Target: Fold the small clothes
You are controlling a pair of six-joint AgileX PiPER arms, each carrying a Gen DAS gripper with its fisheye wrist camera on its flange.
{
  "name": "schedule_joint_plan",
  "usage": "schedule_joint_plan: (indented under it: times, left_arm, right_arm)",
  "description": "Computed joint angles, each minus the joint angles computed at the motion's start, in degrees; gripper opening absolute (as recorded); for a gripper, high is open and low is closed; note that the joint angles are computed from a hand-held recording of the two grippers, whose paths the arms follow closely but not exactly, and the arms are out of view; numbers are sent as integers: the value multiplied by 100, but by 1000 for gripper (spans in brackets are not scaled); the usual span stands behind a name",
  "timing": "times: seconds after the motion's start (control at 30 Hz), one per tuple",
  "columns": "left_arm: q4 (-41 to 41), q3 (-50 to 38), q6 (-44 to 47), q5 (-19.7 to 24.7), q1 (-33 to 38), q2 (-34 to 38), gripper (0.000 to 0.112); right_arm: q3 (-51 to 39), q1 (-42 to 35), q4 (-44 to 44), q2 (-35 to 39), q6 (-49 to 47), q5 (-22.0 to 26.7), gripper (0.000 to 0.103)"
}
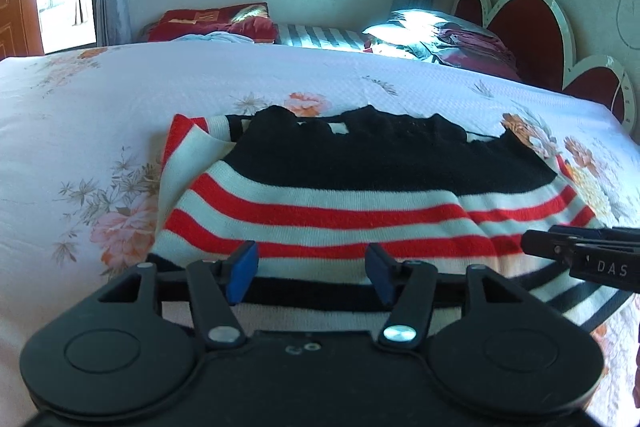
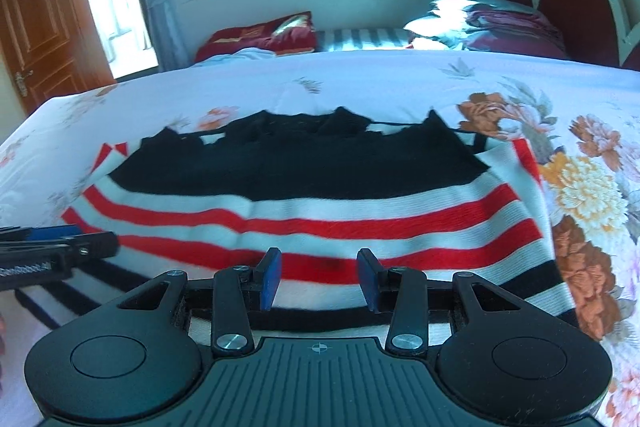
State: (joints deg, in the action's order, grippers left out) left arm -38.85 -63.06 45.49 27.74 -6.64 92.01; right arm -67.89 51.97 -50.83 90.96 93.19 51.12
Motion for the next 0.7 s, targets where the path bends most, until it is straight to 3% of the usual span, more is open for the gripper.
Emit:
schedule_joint_plan:
  times: [0.2,0.4,0.5,0.57,0.7]
  left_arm:
    - [-168,367,451,-149,226,-162,58]
    - [-724,691,1394,-51,606,-342,56]
    - [-681,850,1237,-60,680,-476,56]
    - [-632,961,1170,-154,669,-511,56]
    - [-447,1050,1093,-265,616,-561,56]
  right_arm:
    - [232,193,70,-97,92,228,42]
    - [876,451,26,-524,366,812,41]
    - [1173,605,-52,-646,591,1172,41]
    - [1404,615,-60,-782,803,1073,41]
    - [1371,760,-31,-781,973,1328,41]
